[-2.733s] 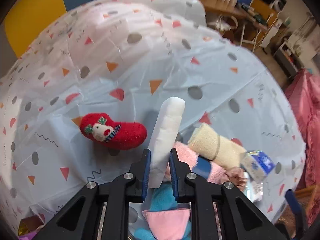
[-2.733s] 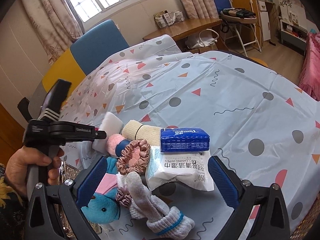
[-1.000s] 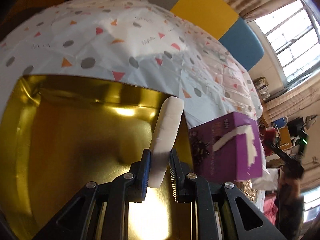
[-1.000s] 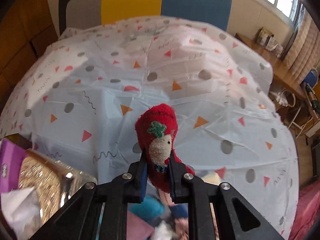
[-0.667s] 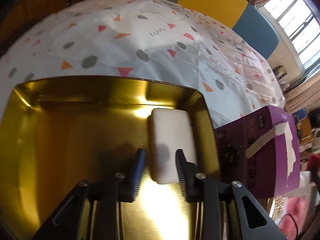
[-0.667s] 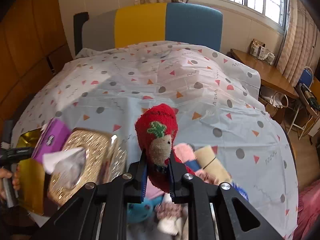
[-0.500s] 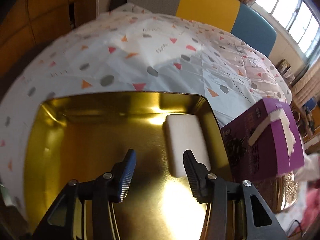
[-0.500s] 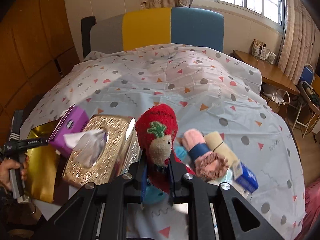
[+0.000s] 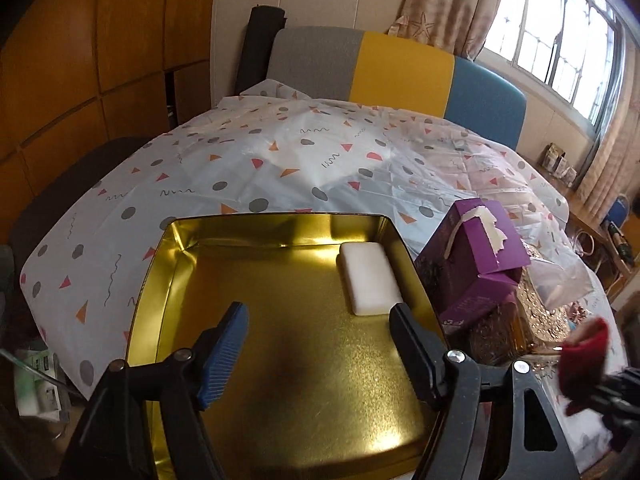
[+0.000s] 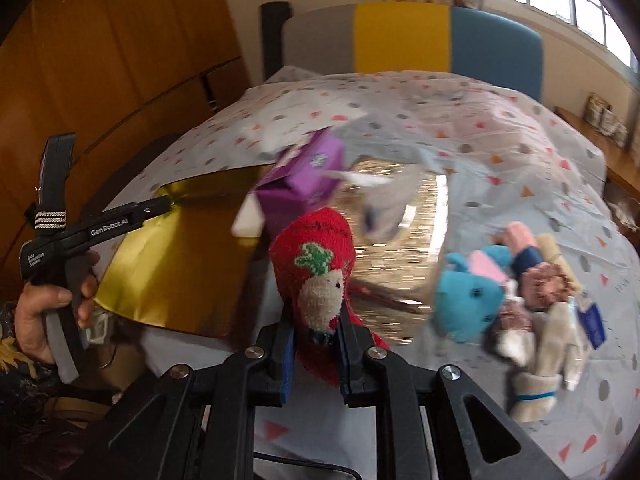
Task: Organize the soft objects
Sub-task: 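Lower the red knit sock into the gold tray and open the right tool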
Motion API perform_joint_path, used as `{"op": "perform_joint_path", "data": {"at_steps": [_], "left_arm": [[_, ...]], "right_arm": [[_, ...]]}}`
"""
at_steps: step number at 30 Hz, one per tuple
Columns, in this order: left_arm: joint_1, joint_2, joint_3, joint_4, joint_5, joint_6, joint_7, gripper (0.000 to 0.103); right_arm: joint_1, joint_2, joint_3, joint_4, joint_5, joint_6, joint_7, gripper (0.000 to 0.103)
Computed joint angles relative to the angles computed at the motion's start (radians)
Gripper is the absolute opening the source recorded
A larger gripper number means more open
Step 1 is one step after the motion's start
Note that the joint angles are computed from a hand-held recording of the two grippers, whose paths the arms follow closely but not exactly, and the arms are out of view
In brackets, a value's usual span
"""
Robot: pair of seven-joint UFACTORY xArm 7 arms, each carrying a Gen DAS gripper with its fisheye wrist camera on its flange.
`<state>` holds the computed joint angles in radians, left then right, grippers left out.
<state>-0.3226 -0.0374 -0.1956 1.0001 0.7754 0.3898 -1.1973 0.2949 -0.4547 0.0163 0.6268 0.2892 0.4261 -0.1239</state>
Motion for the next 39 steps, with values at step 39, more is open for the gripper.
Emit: {"op": "perform_joint_path", "data": {"at_steps": [39], "left_arm": [[0.079, -0.093, -0.047, -0.14, 0.008, -0.02, -0.06, 0.076]], "right_arm": [[0.033, 0.544, 0.125, 0.393, -0.343, -0.016, 0.406, 0.038]]}}
